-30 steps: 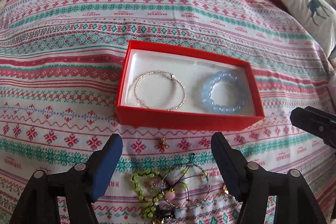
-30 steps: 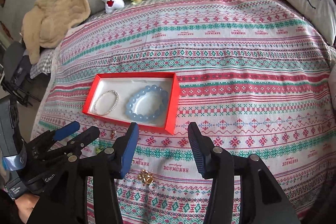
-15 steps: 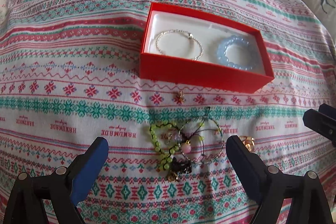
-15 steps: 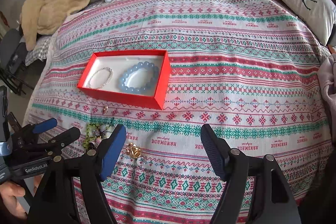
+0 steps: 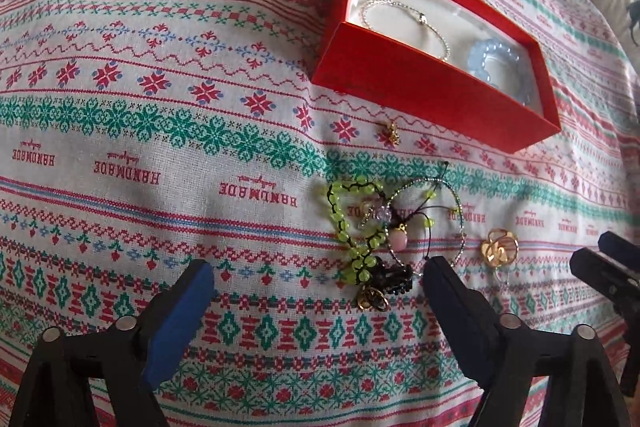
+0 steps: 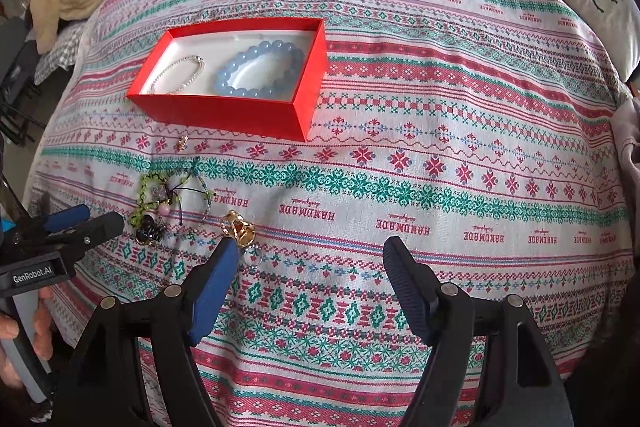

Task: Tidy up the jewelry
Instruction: 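Move both tools back to the remaining jewelry pile, then grasp the green beaded bracelet with the left tool while the right tool grasps the dark beaded bracelet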

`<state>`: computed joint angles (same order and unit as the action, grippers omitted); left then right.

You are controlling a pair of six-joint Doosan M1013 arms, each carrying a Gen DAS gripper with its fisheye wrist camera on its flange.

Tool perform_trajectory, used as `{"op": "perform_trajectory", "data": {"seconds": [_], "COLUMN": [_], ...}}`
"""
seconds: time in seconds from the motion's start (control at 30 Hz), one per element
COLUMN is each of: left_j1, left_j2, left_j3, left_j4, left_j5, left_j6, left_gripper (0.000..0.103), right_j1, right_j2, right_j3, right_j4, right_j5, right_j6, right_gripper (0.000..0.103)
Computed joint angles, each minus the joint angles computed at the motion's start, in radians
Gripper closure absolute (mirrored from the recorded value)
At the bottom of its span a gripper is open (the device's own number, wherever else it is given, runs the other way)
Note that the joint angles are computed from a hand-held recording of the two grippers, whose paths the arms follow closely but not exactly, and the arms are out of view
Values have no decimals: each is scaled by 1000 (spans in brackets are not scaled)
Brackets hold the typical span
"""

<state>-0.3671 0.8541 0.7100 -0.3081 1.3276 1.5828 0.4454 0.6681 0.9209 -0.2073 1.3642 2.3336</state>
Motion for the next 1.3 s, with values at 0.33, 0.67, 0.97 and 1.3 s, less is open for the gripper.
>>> {"op": "perform_trajectory", "data": {"seconds": [0.33,0.67,0.97,1.3], "left_j1": [-1,-36,-26,-8], "left_j2": [49,77,64,41], "left_j3": [-60,-101,-94,-51], "left_j4": [-48,45,92,84], "left_j5": [-9,-19,-53,-62], "left_j6": [-44,-37,-34,-21], "left_gripper": [72,102,102,102], "right_j1": [-6,-13,-8,-4], "right_j2": [13,43,98,177], "right_j3": [-14,-53,-128,-230], "right_j4": [23,64,82,168], "right_j5": [-11,-42,-27,1], "right_j6": [18,19,-22,-82], "right_gripper": [26,26,26,70]}}
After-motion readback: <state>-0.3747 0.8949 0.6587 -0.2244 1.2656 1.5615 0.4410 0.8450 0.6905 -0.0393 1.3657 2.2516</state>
